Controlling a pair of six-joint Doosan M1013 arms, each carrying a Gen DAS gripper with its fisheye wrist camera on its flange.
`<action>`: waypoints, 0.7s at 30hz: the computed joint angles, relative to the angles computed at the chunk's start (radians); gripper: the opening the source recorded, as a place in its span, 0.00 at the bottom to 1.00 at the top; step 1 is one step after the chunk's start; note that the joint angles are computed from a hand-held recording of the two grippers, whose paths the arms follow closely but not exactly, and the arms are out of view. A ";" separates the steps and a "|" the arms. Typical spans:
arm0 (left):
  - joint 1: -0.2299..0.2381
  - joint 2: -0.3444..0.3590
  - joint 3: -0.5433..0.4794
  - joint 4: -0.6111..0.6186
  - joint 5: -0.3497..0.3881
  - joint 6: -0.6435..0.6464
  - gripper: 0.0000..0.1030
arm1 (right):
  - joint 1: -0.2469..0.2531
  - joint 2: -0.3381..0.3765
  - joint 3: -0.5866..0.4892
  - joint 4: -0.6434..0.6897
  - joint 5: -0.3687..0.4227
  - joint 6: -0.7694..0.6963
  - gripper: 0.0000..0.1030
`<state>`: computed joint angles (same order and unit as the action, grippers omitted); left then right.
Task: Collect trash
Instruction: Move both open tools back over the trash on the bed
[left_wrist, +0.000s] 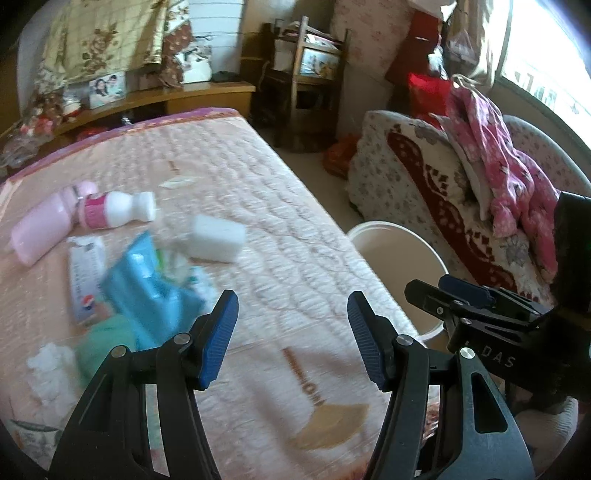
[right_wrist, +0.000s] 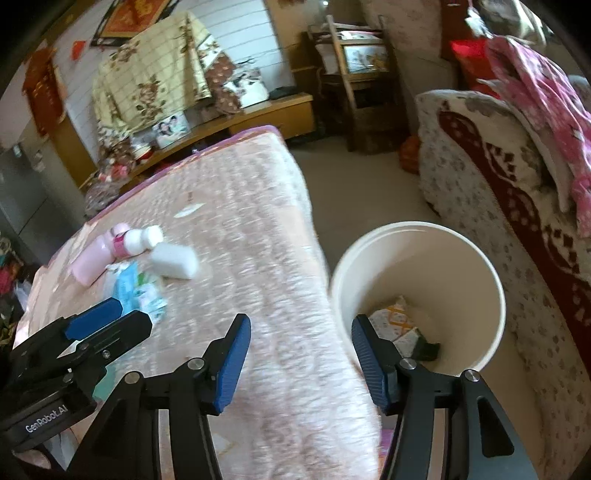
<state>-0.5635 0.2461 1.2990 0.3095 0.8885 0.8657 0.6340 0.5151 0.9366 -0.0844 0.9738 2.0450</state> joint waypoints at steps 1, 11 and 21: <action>0.002 -0.010 0.011 0.012 -0.001 -0.015 0.59 | 0.006 0.005 -0.010 -0.002 0.005 -0.007 0.54; 0.026 -0.099 0.110 0.117 0.007 -0.138 0.59 | 0.055 0.048 -0.094 0.016 0.041 -0.072 0.58; 0.058 -0.184 0.206 0.188 0.022 -0.233 0.59 | 0.107 0.104 -0.190 0.057 0.084 -0.156 0.61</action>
<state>-0.5053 0.0624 1.5053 0.4979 0.9109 0.6323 0.7407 0.6194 0.7466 -0.0273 1.0582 1.8894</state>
